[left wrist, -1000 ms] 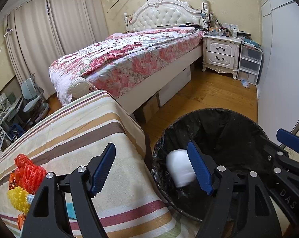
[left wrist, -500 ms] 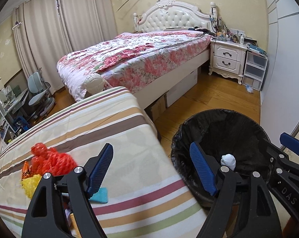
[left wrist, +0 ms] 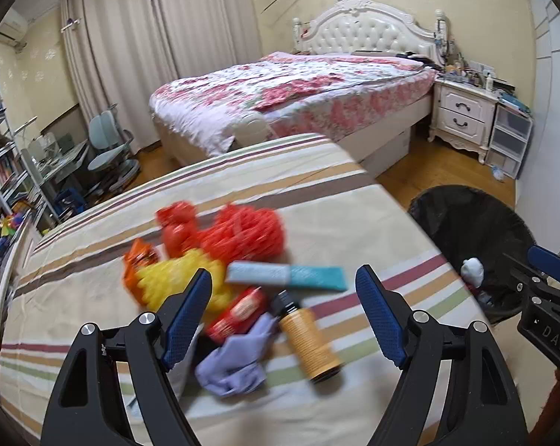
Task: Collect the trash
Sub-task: 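Move both tools back from the bin to the pile on the bed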
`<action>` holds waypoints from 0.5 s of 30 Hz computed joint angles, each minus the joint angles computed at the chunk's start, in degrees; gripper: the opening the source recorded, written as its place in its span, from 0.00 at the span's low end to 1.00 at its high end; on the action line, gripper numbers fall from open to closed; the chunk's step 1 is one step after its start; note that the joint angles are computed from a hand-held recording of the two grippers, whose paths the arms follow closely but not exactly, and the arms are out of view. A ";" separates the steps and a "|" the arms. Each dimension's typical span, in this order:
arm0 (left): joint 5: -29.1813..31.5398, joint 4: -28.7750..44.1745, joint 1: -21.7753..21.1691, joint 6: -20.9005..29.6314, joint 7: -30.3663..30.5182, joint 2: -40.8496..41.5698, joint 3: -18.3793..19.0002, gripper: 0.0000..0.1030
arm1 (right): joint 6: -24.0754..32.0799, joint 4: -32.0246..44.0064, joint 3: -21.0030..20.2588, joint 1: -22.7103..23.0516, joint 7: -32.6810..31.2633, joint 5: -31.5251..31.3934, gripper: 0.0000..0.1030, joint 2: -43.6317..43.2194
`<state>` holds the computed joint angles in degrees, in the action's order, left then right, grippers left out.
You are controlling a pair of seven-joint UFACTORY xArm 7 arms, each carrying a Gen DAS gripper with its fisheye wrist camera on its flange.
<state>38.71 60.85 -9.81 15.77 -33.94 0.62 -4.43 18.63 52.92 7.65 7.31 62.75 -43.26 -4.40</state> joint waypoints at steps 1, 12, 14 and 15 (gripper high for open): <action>-0.15 -1.02 0.33 0.12 0.10 -0.90 0.34 0.75 | -0.04 0.10 0.21 0.32 -0.52 0.36 0.53 0.09; 0.93 -11.70 8.28 -1.29 -0.71 -9.48 -0.52 0.75 | 0.10 1.32 2.13 5.42 -2.25 1.41 0.53 2.05; 0.34 -12.77 9.49 -1.22 -0.39 -10.03 -0.98 0.75 | 0.27 1.35 2.19 6.22 -2.33 1.37 0.53 2.21; -0.15 -13.06 9.90 -1.19 -0.04 -10.10 -1.16 0.75 | 0.41 1.54 2.21 6.56 -2.40 1.38 0.53 2.45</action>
<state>38.56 47.79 0.09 14.58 -33.99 -9.49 -5.59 19.04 54.45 9.86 13.88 60.35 -41.88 -1.94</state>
